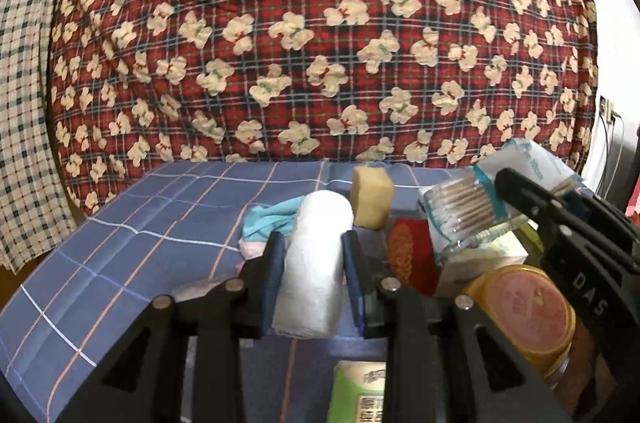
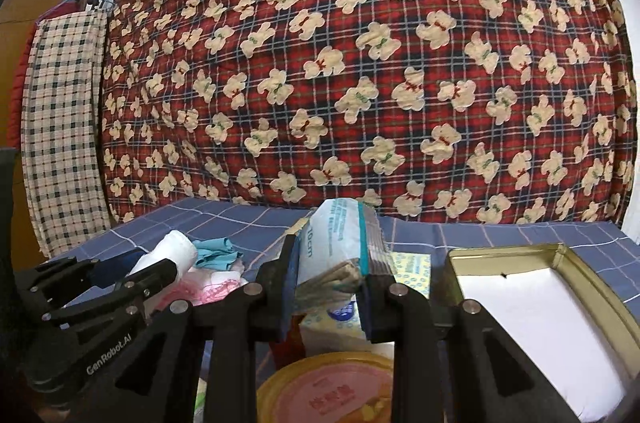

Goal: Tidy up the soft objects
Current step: 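Lift and carry both held items over the gold tin tray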

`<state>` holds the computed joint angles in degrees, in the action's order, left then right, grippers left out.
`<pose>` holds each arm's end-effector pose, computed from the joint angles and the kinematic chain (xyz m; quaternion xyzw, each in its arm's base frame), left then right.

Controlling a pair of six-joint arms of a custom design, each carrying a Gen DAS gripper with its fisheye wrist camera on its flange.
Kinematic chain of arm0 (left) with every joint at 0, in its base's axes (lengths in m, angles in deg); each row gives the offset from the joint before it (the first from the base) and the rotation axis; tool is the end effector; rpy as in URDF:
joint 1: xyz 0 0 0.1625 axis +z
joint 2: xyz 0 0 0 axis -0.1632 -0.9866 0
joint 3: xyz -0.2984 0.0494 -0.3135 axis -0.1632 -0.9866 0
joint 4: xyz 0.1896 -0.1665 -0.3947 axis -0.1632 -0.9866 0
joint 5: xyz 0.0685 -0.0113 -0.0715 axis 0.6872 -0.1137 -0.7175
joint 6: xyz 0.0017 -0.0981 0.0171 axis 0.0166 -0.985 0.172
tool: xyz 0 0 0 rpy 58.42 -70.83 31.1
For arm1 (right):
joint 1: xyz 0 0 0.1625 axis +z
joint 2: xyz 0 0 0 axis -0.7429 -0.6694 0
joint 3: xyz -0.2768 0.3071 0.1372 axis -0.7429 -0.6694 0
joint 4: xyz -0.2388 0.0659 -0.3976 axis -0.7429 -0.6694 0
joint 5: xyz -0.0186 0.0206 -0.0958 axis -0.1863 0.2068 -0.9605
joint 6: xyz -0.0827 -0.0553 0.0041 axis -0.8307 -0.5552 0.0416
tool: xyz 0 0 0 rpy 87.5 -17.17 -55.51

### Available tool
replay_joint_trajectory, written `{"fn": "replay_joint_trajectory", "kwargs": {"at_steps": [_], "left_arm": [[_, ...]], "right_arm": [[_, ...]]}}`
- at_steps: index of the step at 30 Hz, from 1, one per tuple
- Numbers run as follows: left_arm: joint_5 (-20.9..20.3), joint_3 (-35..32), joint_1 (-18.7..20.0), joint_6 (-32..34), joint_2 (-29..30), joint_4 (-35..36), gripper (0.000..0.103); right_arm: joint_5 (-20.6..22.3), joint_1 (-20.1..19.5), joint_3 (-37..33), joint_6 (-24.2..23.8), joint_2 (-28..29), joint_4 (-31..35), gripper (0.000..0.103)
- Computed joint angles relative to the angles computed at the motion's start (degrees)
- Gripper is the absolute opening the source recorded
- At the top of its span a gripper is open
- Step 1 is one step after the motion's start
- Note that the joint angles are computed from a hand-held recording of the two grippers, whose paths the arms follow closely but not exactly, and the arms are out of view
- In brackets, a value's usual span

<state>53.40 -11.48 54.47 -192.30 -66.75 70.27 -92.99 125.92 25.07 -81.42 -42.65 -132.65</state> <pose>-0.3748 -0.6740 -0.0911 0.2541 0.7885 -0.4867 0.2773 0.0041 -0.6656 0.3012 0.2725 -0.7368 0.5533 0.2770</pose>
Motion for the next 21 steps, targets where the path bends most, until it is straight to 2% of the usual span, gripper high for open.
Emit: {"fn": "replay_joint_trajectory", "kwargs": {"at_steps": [7,14,21], "left_arm": [[0.3,-2.2,-0.5,0.4,1.6,1.7,0.028],[0.8,-3.4,-0.8,0.6,2.6,2.2,0.028],[1.3,-2.4,-1.1,0.8,2.3,0.0,0.028]], "right_arm": [[-1.1,-0.1,-0.7,1.6,0.2,-1.1,0.028],[-0.9,-0.1,-0.3,0.7,0.6,-4.4,0.028],[0.3,-0.4,0.0,0.9,0.4,-5.9,0.028]]}}
